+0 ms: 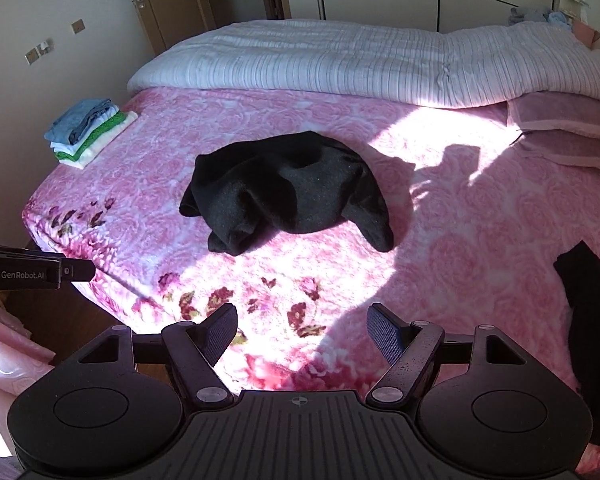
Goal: Fold clothes
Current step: 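Lower both open grippers toward the crumpled black garment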
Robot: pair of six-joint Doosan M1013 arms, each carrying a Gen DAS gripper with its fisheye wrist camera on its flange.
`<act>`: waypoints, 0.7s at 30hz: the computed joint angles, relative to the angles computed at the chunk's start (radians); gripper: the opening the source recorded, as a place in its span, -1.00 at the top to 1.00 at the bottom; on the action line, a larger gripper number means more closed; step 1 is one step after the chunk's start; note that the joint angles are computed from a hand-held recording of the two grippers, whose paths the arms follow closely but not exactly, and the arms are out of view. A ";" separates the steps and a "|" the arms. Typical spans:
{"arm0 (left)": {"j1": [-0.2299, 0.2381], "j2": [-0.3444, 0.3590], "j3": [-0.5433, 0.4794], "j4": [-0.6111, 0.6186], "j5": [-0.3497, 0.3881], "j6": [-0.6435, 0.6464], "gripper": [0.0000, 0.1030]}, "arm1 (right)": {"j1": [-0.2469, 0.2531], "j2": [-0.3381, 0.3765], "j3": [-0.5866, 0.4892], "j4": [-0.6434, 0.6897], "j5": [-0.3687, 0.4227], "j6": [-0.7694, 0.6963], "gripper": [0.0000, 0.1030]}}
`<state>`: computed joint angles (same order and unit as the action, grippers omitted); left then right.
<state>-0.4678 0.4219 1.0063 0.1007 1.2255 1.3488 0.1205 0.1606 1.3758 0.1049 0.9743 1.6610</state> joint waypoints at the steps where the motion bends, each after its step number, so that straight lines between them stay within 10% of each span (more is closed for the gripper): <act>1: 0.002 0.005 -0.006 -0.001 0.002 0.001 0.28 | 0.000 0.005 -0.004 -0.001 -0.001 0.000 -0.45; 21: 0.088 0.231 -0.361 -0.099 0.062 0.184 0.16 | 0.021 0.201 -0.271 -0.119 0.010 0.153 -0.46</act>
